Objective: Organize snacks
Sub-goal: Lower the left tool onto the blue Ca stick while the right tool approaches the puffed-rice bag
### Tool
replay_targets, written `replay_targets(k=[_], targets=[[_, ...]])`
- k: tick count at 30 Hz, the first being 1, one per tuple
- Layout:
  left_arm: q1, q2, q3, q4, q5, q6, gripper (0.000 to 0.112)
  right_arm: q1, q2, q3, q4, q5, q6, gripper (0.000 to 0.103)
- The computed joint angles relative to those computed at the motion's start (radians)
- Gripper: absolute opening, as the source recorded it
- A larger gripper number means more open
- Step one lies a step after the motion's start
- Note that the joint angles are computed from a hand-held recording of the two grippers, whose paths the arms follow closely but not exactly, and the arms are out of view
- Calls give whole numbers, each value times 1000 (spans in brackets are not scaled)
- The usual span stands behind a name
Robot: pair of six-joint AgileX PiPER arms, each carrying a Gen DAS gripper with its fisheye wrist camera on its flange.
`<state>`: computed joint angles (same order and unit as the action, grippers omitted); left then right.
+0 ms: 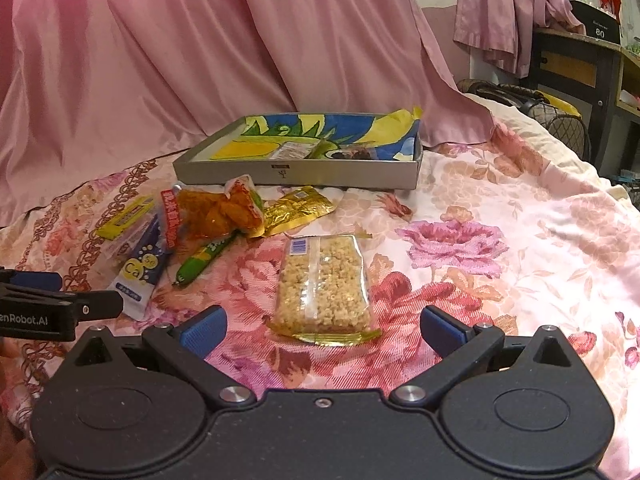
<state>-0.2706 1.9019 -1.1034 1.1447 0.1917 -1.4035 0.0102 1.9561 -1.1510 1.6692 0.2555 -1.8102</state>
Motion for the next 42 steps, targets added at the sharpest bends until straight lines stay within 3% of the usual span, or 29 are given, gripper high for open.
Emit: replay_targets(k=[10, 13, 17, 23, 26, 29, 31, 33, 37, 40, 42], targets=[[2, 116, -177, -313, 69, 332, 103, 2, 148, -168, 21, -11, -44, 102], [5, 143, -218, -370, 82, 391, 103, -1, 194, -213, 58, -2, -79, 102], [5, 176, -264, -428, 89, 474, 102, -4, 242, -270, -63, 14, 56, 102], [4, 222, -323, -494, 94, 567, 100, 7, 291, -310, -80, 26, 52, 102], [3, 238, -339, -457, 86, 542, 95, 11, 317, -339, -132, 26, 101, 102], [9, 250, -367, -545, 89, 631, 86, 9, 337, -365, -220, 39, 193, 102], [8, 252, -371, -545, 90, 618, 86, 8, 338, -365, -239, 55, 210, 102], [13, 254, -367, -549, 85, 623, 85, 8, 334, -356, -211, 65, 168, 102], [46, 277, -389, -756, 102, 797, 73, 13, 329, -342, -177, 70, 115, 102], [61, 281, -385, -783, 83, 829, 73, 11, 327, -338, -160, 75, 95, 102], [61, 283, -388, -797, 80, 854, 64, 13, 329, -336, -139, 70, 69, 100]])
